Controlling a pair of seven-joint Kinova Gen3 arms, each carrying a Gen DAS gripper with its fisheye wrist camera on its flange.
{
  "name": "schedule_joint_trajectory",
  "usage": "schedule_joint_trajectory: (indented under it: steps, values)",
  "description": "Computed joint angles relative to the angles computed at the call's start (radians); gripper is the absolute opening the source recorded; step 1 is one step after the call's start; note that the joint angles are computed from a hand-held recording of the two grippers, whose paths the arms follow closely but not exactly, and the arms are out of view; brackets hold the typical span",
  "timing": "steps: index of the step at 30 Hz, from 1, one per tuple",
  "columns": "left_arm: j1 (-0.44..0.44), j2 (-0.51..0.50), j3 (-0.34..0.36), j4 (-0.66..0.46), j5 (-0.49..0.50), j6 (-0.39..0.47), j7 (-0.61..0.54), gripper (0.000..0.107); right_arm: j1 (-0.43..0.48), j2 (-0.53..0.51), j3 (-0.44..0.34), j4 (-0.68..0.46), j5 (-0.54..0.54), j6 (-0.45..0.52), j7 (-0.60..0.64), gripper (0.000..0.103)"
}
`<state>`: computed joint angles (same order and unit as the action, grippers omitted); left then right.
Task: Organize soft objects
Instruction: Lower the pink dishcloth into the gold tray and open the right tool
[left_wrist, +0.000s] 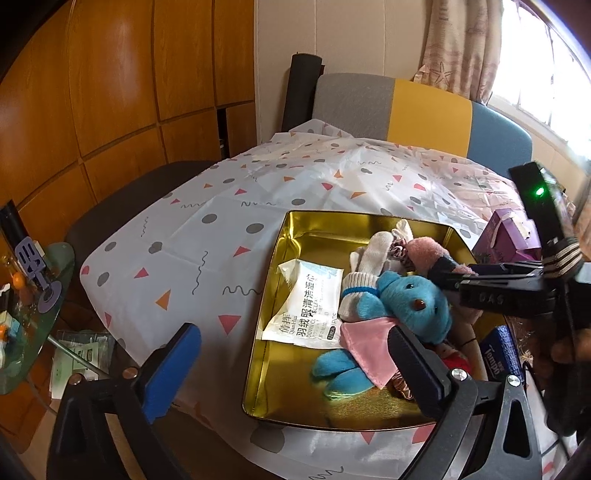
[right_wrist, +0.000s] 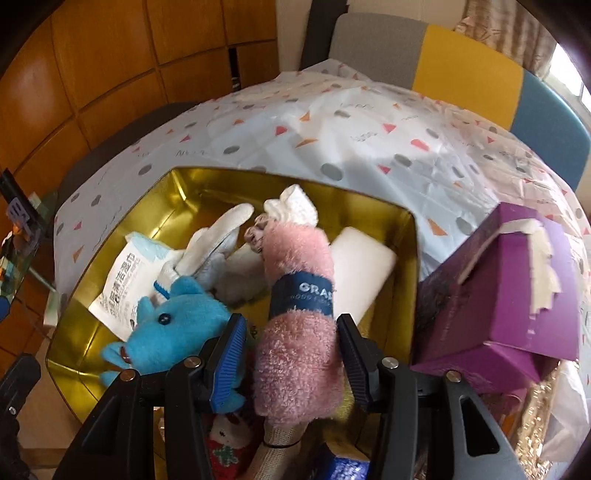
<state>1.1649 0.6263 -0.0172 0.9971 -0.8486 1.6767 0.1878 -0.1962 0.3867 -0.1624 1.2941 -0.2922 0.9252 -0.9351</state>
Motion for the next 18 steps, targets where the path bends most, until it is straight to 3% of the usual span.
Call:
schedule_joint_trajectory:
  steps: [9,18]
  values:
    - [0.025,0.022,-0.013,-0.048,-0.025,0.019,-0.018,0.103,0.100,-0.157,-0.016,0.198,-0.171,-0.165,0.114,0.052]
    - [0.055,0.068,-0.037,-0.140,-0.048,0.043,-0.062,0.103,0.175,-0.310,0.060,0.393,-0.386,-0.269,0.238,0.052]
